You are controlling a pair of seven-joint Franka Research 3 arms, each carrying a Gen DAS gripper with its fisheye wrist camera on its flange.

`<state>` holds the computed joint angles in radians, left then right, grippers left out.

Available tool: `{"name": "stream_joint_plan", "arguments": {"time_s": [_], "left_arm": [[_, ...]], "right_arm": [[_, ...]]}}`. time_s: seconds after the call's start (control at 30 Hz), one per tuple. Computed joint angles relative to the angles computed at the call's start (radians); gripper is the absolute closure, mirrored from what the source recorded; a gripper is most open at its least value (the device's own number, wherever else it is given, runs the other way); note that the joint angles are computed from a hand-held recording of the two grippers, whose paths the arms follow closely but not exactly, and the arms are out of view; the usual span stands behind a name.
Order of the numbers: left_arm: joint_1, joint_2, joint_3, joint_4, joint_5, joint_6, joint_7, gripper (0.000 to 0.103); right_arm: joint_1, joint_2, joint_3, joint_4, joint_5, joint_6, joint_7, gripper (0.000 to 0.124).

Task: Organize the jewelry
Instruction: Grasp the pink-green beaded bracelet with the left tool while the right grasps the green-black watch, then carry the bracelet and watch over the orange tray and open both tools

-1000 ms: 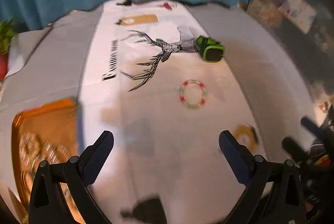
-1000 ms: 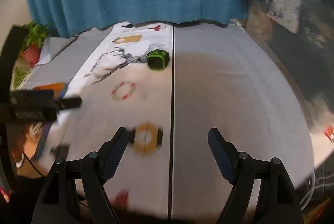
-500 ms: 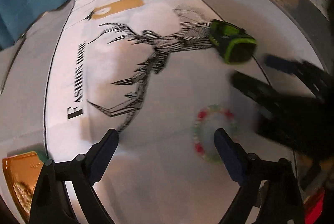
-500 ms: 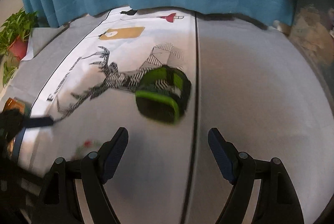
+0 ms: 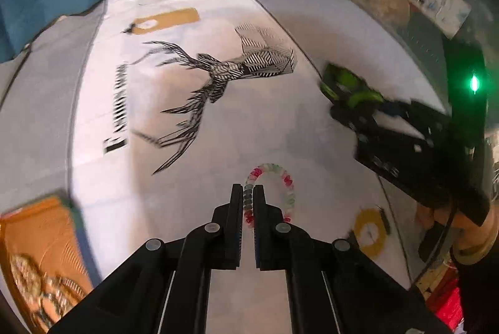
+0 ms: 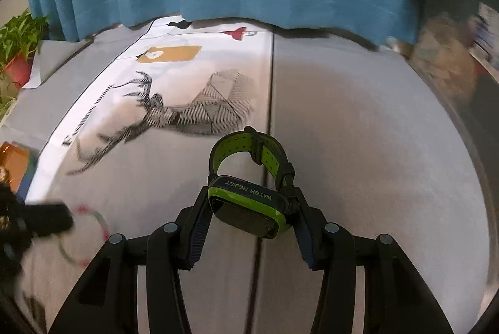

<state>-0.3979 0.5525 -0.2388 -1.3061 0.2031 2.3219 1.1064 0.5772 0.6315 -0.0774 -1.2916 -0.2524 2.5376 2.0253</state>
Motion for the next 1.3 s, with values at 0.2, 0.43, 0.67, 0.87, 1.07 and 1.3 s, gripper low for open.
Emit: {"name": "stream_joint_plan", "arguments": {"time_s": [0.2, 0.43, 0.67, 0.87, 1.07, 1.3], "left_arm": [[0.007, -0.283, -0.007, -0.325, 0.041, 0.134, -0.102, 0.099], [0.015, -0.628, -0.056, -0.676, 0.097, 0.227, -0.233, 0.099], [-0.024, -0.975, -0.108, -0.983, 0.072, 0.218, -0.389, 0.099], [-0.08, -1.195, -0.153, -1.135, 0.051, 0.145, -0.507, 0.099], [-0.121, -1.303, -0.176, -1.195, 0.059, 0.117, -0.572, 0.099], [-0.146, -1.347, -0.18, -1.221, 0.072, 0.124, -0.605, 0.099]], "right_arm": [[0.06, -0.3, -0.016, -0.377, -0.135, 0.09, 0.173, 0.074], [0.069, -0.625, 0.078, -0.713, -0.28, 0.148, 0.411, 0.074], [0.067, -0.836, 0.239, -0.9, -0.248, 0.119, 0.43, 0.074], [0.075, -0.916, 0.369, -0.961, -0.183, 0.108, 0.401, 0.074], [0.057, -0.956, 0.474, -0.982, -0.115, 0.092, 0.364, 0.074], [0.024, -0.985, 0.547, -0.983, -0.092, 0.061, 0.357, 0.074]]}}
